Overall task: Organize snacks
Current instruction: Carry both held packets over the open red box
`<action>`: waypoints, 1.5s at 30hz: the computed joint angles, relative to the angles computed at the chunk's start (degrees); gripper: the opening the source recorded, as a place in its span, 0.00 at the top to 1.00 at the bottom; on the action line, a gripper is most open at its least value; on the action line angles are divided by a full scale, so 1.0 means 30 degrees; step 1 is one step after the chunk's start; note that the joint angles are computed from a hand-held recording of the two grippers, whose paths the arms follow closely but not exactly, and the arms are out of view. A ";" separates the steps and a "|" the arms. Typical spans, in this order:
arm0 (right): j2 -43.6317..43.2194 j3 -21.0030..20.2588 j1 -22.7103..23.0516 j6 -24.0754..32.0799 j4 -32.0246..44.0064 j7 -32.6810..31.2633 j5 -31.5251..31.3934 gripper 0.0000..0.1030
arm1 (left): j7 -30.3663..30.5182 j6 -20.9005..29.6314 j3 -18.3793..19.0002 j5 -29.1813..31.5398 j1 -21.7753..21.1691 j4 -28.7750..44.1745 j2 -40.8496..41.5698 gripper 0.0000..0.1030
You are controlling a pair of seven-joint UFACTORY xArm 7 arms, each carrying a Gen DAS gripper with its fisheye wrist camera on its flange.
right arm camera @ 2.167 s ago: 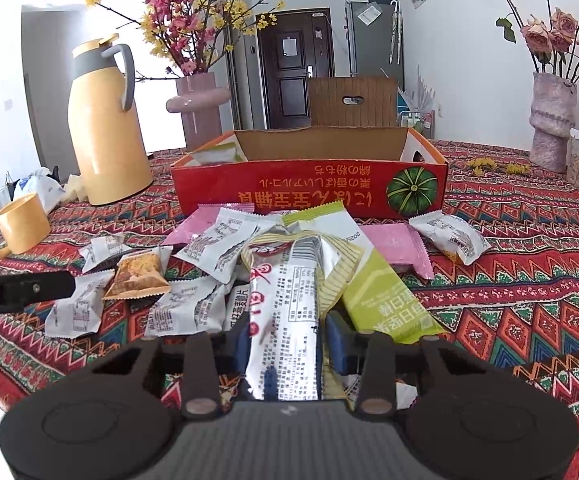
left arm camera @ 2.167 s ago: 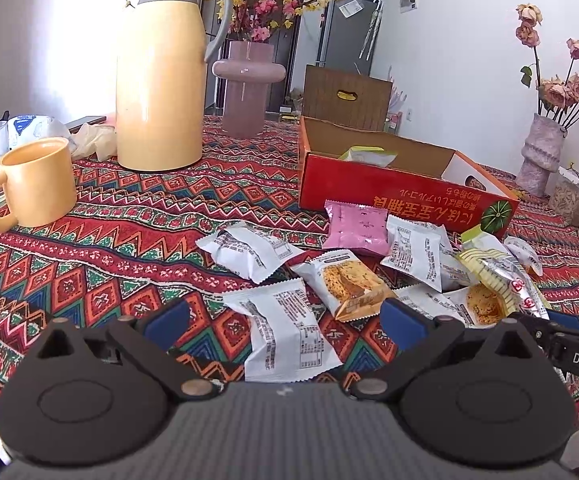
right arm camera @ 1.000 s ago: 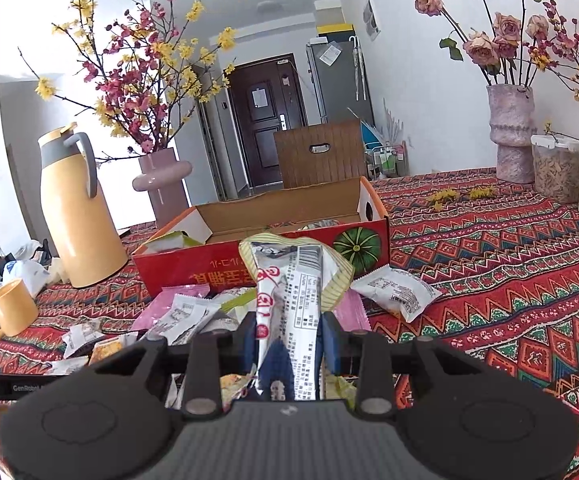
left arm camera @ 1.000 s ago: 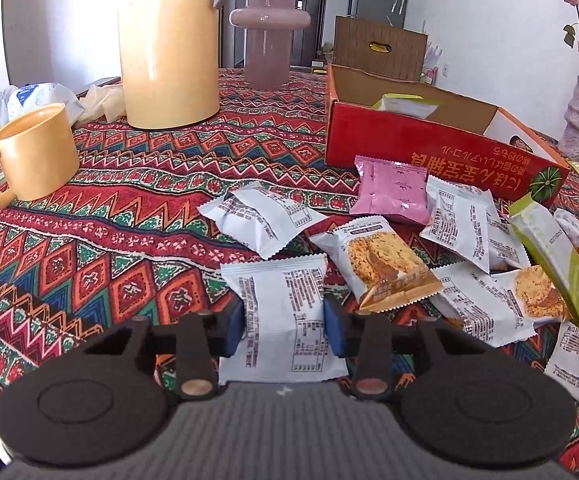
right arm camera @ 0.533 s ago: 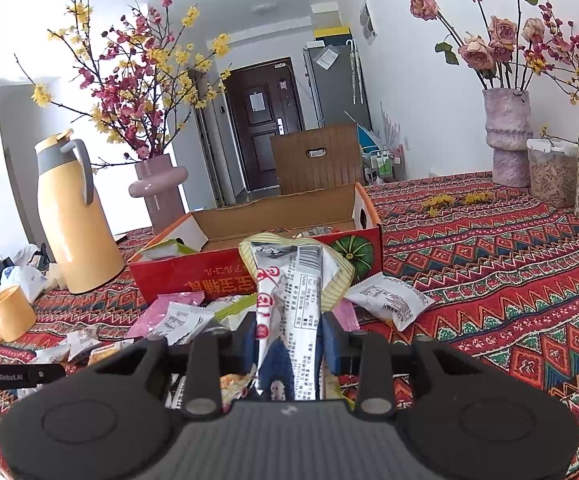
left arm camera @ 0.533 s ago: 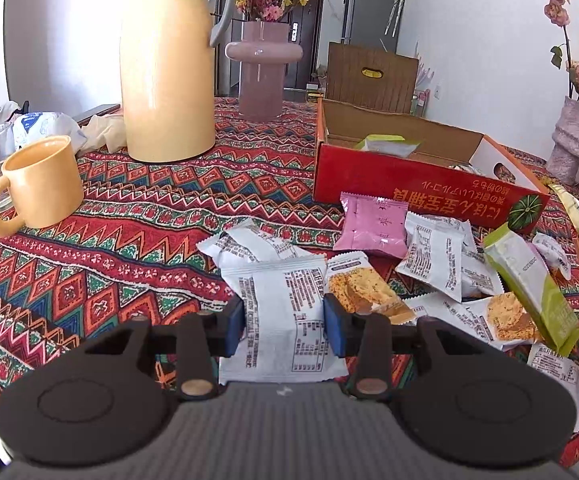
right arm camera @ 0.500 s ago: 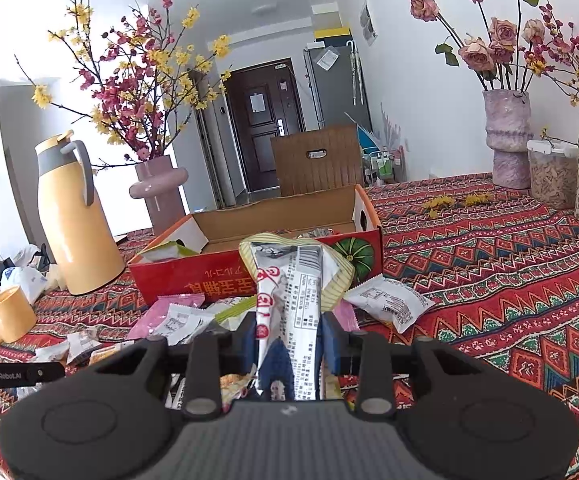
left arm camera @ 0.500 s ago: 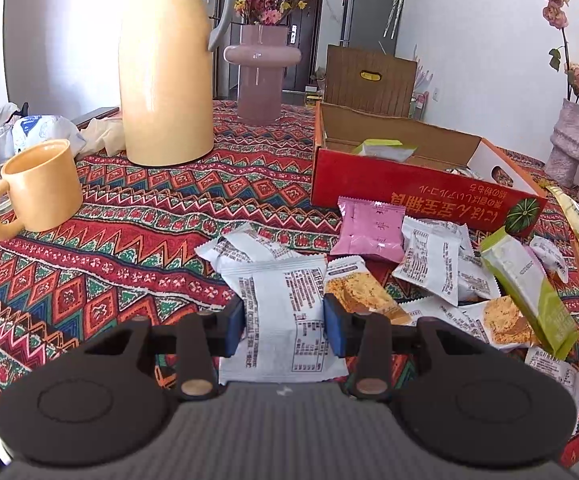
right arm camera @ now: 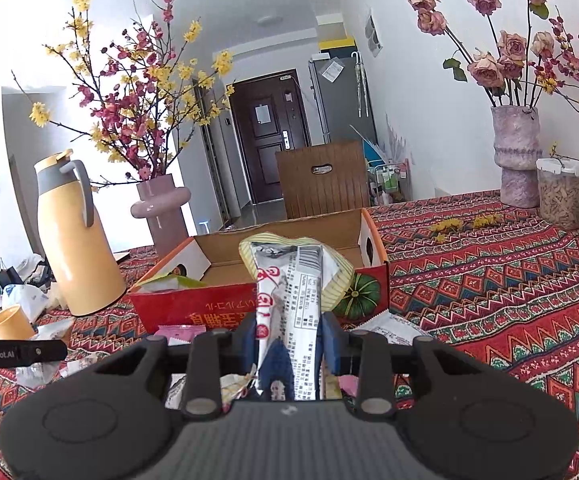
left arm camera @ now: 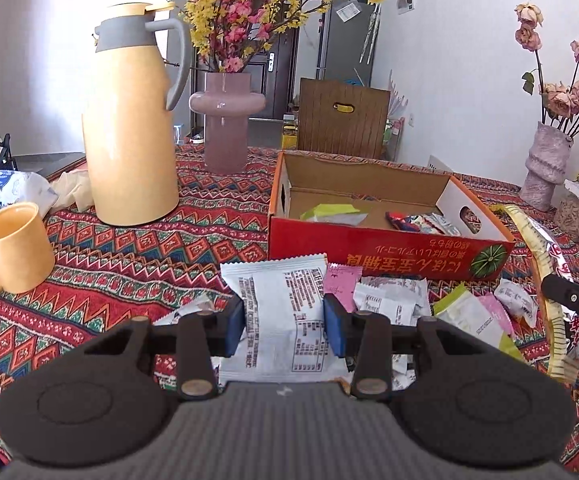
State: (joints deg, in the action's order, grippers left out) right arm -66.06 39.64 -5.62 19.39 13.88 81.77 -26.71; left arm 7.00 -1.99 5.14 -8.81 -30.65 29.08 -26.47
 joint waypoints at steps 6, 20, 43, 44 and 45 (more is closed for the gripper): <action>0.0778 -0.0260 -0.1951 -0.1876 0.0443 -0.0658 -0.0473 0.69 | -0.0304 -0.0344 -0.0603 0.0144 0.0059 0.1375 0.1163 0.60; 0.3627 0.0921 -0.8279 -0.6923 0.2405 -0.3805 0.0811 0.69 | -0.1406 -0.0464 -0.2851 0.0818 0.1456 0.5587 0.4720 0.60; 1.0099 0.6347 -1.7158 -1.0311 0.6484 -0.9531 0.4612 0.69 | -1.1691 0.0699 -0.2146 1.0495 0.1904 1.3373 1.2055 0.60; 1.0170 0.6740 -1.7544 -1.0455 0.6474 -0.9645 0.4883 0.69 | -1.1448 0.0754 -0.2268 1.0180 0.2056 1.3454 1.2239 0.60; 1.0202 0.7148 -1.7936 -1.0570 0.6509 -0.9763 0.5156 0.69 | -1.0941 0.0802 -0.2622 0.9653 0.2376 1.3527 1.2397 0.60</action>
